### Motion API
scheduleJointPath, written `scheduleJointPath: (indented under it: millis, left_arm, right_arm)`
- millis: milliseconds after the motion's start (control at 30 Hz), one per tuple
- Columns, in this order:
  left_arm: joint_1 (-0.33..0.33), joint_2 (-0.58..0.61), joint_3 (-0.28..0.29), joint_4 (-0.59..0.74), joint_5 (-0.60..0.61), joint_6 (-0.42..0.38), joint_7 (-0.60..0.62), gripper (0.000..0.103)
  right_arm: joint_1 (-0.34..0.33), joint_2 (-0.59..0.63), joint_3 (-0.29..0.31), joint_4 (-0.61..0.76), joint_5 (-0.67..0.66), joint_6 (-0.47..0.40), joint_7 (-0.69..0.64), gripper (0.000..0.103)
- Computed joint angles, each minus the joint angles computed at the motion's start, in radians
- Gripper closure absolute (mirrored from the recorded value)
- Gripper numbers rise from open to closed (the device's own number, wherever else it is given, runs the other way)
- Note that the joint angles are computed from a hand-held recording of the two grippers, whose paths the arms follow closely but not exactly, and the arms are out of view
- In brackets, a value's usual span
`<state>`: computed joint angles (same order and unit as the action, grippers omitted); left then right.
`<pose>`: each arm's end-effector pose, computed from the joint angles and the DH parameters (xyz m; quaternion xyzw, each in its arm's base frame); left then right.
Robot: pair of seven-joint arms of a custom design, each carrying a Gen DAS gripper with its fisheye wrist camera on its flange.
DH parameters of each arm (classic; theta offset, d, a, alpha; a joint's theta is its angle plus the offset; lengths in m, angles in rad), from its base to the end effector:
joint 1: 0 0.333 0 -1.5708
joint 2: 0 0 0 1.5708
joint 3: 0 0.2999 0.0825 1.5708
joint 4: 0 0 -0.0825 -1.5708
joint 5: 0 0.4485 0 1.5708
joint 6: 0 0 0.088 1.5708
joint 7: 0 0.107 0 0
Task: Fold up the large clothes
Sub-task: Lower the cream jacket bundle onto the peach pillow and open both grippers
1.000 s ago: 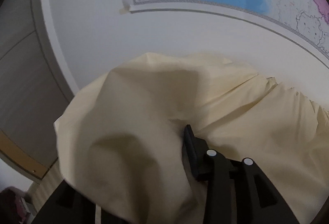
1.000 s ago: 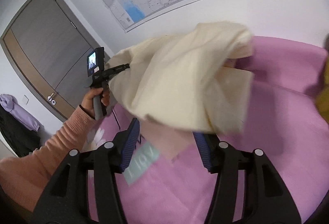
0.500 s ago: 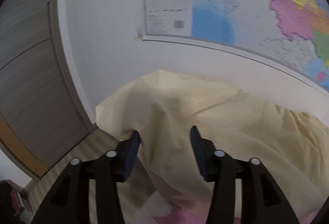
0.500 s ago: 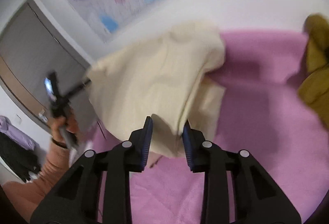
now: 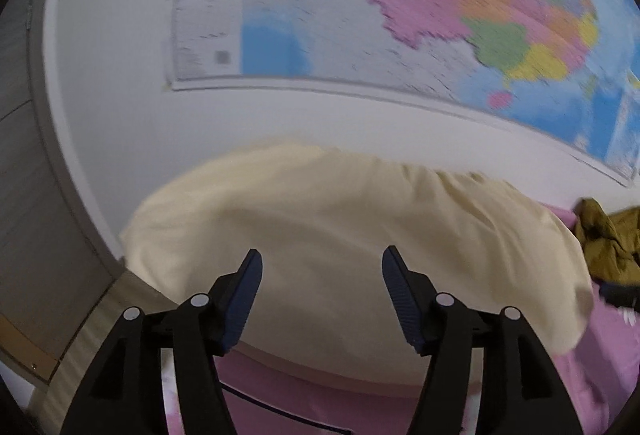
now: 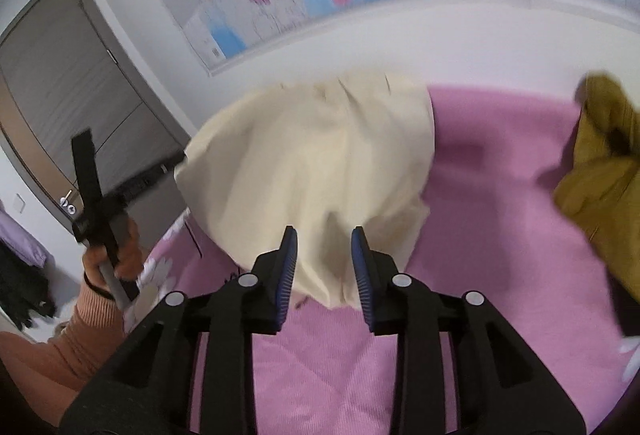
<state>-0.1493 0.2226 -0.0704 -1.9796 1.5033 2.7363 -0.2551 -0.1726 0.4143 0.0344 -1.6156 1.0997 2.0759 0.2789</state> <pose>0.6422 -0.1818 0.3337 -0.7177 0.5194 -0.2900 0.3621 0.7390 -0.0596 0.3725 -0.7800 0.4141 0.0143 0.4690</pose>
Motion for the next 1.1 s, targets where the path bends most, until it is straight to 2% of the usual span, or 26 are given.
scheduleJointPath:
  millis: [67, 233, 267, 300, 367, 467, 600, 767, 800, 1033, 1100]
  left_arm:
    - [-0.002, 0.035, -0.003, 0.028, -0.016, 0.014, 0.016, 0.039]
    - [-0.034, 0.106, 0.003, 0.08, -0.094, -0.005, 0.083, 0.038]
    - [-0.048, 0.119, 0.005, 0.093, -0.106, -0.035, 0.102, 0.037]
    - [-0.057, 0.123, 0.01, 0.095, -0.11, -0.046, 0.107, 0.036]
    - [-0.07, 0.129, 0.016, 0.099, -0.119, -0.059, 0.113, 0.035]
    - [-0.08, 0.124, 0.021, 0.096, -0.136, -0.068, 0.123, 0.034]
    - [-0.081, 0.099, 0.023, 0.072, -0.123, -0.039, 0.087, 0.034]
    - [-0.09, 0.064, 0.012, 0.044, -0.081, -0.045, 0.034, 0.032]
    - [-0.091, 0.06, 0.007, 0.041, -0.08, -0.054, 0.034, 0.029]
    - [-0.102, 0.056, -0.016, 0.038, -0.065, -0.08, 0.037, 0.027]
    - [-0.102, 0.058, -0.019, 0.038, -0.077, -0.077, 0.037, 0.026]
  right_arm:
    - [0.005, -0.005, 0.01, -0.002, 0.016, 0.008, -0.017, 0.063]
    - [0.059, 0.024, 0.031, 0.03, -0.001, 0.064, -0.036, 0.063]
    - [0.063, 0.036, 0.029, 0.042, -0.022, 0.057, -0.023, 0.064]
    - [0.086, 0.064, 0.024, 0.069, -0.066, 0.076, 0.021, 0.064]
    - [0.095, 0.119, 0.024, 0.125, -0.119, 0.059, 0.083, 0.064]
    - [0.079, 0.167, 0.043, 0.175, -0.13, 0.039, 0.14, 0.066]
    - [0.064, 0.151, 0.059, 0.162, -0.128, 0.052, 0.126, 0.064]
    - [0.053, 0.096, 0.067, 0.089, -0.079, 0.088, 0.059, 0.061]
    - [0.056, 0.088, 0.067, 0.079, -0.075, 0.094, 0.049, 0.061]
    - [0.07, 0.043, 0.059, 0.016, -0.042, 0.119, -0.017, 0.06]
    - [0.07, 0.027, 0.055, -0.006, -0.03, 0.125, -0.042, 0.056]
